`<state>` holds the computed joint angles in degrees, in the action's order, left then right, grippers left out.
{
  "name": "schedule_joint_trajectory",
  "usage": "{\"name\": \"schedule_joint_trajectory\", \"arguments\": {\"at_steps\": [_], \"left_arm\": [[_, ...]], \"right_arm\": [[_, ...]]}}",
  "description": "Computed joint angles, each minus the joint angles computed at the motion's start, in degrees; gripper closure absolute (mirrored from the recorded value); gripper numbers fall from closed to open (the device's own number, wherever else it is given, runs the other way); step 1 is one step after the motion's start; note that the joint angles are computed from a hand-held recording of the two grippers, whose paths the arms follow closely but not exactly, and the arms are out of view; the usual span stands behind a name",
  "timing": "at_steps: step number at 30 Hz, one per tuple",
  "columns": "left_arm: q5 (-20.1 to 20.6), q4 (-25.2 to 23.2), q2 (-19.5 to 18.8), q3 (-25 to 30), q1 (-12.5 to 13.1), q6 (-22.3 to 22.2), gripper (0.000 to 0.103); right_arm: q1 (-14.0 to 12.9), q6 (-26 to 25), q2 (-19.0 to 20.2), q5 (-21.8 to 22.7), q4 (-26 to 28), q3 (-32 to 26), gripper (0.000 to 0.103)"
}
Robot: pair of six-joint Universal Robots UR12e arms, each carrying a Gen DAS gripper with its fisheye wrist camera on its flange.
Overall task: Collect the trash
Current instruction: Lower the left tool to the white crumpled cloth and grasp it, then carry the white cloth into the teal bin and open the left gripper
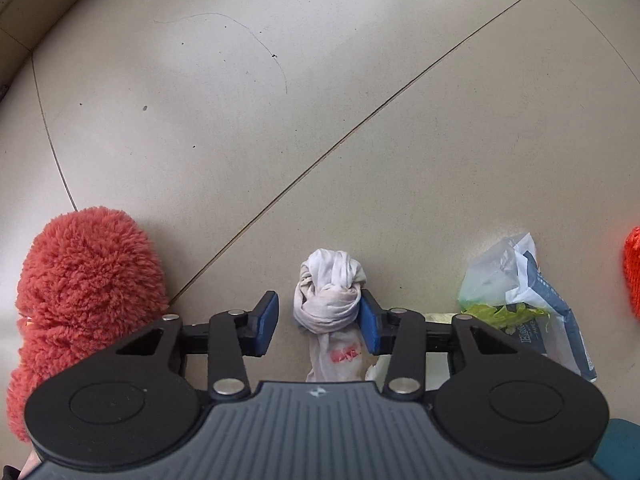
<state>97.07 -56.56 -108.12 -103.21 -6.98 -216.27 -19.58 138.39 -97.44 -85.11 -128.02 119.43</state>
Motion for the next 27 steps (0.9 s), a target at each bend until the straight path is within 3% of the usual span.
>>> {"name": "schedule_joint_trajectory", "arguments": {"at_steps": [3,11,18,27], "left_arm": [[1.5,-0.4,0.6,-0.2,-0.6,0.2,0.077],[3.6,-2.9,5.5,0.2,-1.9,1.0,0.078],[4.4,-4.6,9.0,4.1,-5.3,3.3,0.078],[4.0,0.4,13.1,7.0,-11.5,11.3,0.078]], "right_arm": [[0.0,0.1,0.1,0.0,-0.4,0.2,0.091],[-0.7,0.1,-0.1,1.4,-0.4,0.2,0.092],[-1.6,1.3,-0.5,3.3,0.3,0.0,0.092],[-2.0,1.2,-1.0,4.0,-0.8,0.6,0.092]]}}
